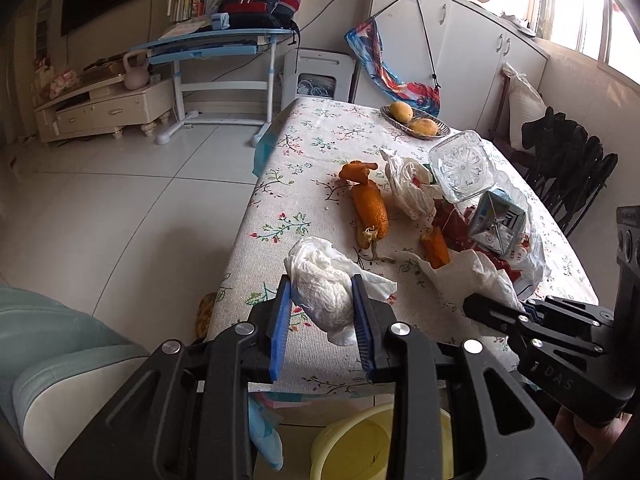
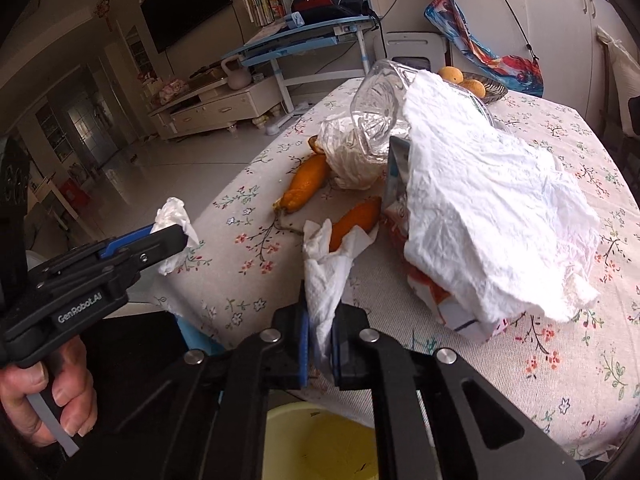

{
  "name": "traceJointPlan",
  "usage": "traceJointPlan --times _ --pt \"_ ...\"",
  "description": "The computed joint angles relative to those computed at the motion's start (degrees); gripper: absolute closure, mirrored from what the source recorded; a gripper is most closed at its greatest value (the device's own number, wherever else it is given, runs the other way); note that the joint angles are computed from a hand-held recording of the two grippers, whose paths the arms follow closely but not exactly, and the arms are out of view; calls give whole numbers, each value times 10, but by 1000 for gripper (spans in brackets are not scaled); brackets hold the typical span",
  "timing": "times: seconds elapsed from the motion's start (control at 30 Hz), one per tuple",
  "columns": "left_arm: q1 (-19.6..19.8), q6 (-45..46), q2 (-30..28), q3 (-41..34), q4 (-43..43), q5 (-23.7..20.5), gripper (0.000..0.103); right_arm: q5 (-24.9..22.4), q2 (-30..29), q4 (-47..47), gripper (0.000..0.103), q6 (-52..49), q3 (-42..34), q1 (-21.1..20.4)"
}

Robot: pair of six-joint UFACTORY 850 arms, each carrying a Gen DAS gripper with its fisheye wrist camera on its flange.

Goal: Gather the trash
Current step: 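Grasp a white tissue with the right tool while the left tool lifts its tissue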

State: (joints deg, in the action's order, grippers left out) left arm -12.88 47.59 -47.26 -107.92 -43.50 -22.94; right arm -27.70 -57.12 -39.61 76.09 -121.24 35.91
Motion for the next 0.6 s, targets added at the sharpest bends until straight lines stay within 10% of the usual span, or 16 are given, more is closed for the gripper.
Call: traceJointPlan --times 0.6 --pt "3 177 78 126 -141 21 75 17 57 2 94 -48 65 26"
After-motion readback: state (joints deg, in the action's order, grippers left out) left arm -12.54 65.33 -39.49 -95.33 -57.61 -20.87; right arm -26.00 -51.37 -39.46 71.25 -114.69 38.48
